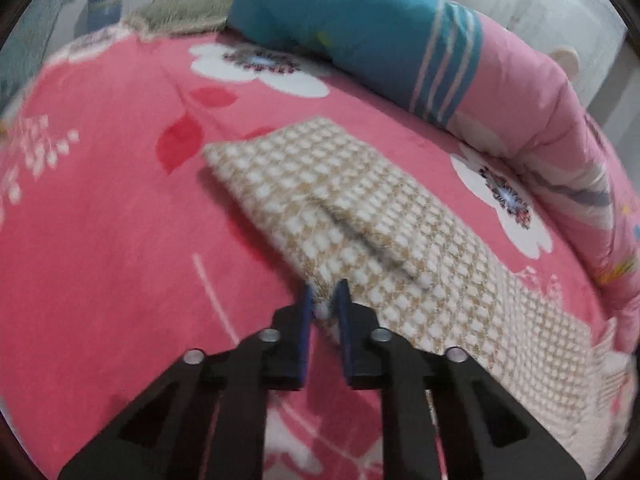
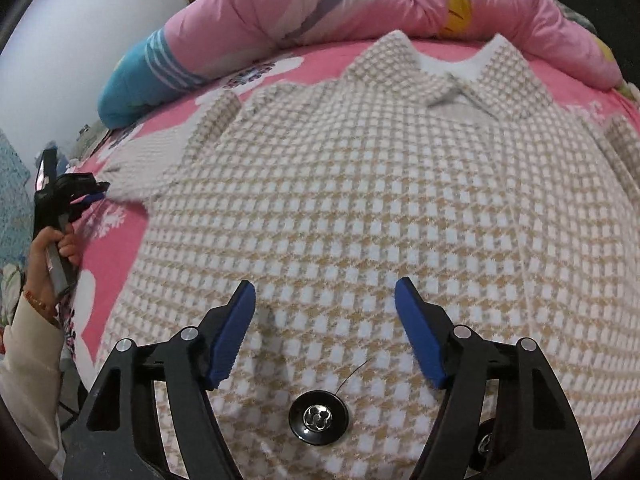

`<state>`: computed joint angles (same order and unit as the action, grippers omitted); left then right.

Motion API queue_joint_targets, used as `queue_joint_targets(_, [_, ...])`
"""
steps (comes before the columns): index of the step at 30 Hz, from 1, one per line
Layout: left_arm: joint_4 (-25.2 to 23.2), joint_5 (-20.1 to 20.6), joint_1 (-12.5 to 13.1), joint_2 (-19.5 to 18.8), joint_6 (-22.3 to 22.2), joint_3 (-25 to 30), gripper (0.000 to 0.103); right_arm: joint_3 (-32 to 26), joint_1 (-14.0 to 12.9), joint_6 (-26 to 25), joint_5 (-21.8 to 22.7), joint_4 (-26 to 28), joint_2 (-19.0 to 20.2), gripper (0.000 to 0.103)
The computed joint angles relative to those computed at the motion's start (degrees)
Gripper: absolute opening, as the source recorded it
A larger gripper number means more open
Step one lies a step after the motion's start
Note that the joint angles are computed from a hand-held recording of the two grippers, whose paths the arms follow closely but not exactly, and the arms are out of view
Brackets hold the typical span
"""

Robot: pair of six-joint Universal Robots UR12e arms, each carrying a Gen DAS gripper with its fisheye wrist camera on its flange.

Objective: Fold large clothes

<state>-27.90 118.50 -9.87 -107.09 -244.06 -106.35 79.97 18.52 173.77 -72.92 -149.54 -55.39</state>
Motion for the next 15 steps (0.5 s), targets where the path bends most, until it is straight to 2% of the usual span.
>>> queue_joint_targets(3, [-5.58,7.62,-2.26,-0.81,1.83,3.44,0.005,0.19,-0.30,1.21,0.56,0.54,-0.43,0.061])
queue_joint_targets(5, [-6.57,13.04,-4.38,-1.22,5.19,5.81,0.004,0.95,-0.85,1.79,1.26,0.34,-1.15,0.060])
queue_joint_targets(8, [-6.16,19.64,-7.63,-2.80,12.75,10.16,0.004,3.05,-1.56,2.23,1.90,-1.70,-2.81,0.060])
queue_joint_targets(10, [-3.22,24.33,-10.68,-4.76,21.27,13.84,0.004,5.20,-2.20,2.40,2.57,-3.56,-4.39,0.060])
queue_joint_targets(12, [0.31,25.84,-13.09,-6.72,29.47,17.21,0.004,7.73,-3.00,2.50,2.95,-5.75,-6.21,0.060])
queue_joint_targets(14, [3.76,24.65,-15.65,-9.04,38.23,20.97,0.004,9.97,-3.81,2.64,3.01,-7.73,-7.83,0.060])
queue_joint_targets(15, [4.11,23.91,-16.60,-10.04,41.04,22.52,0.004,11.42,-4.36,2.75,3.18,-8.90,-8.84,0.060])
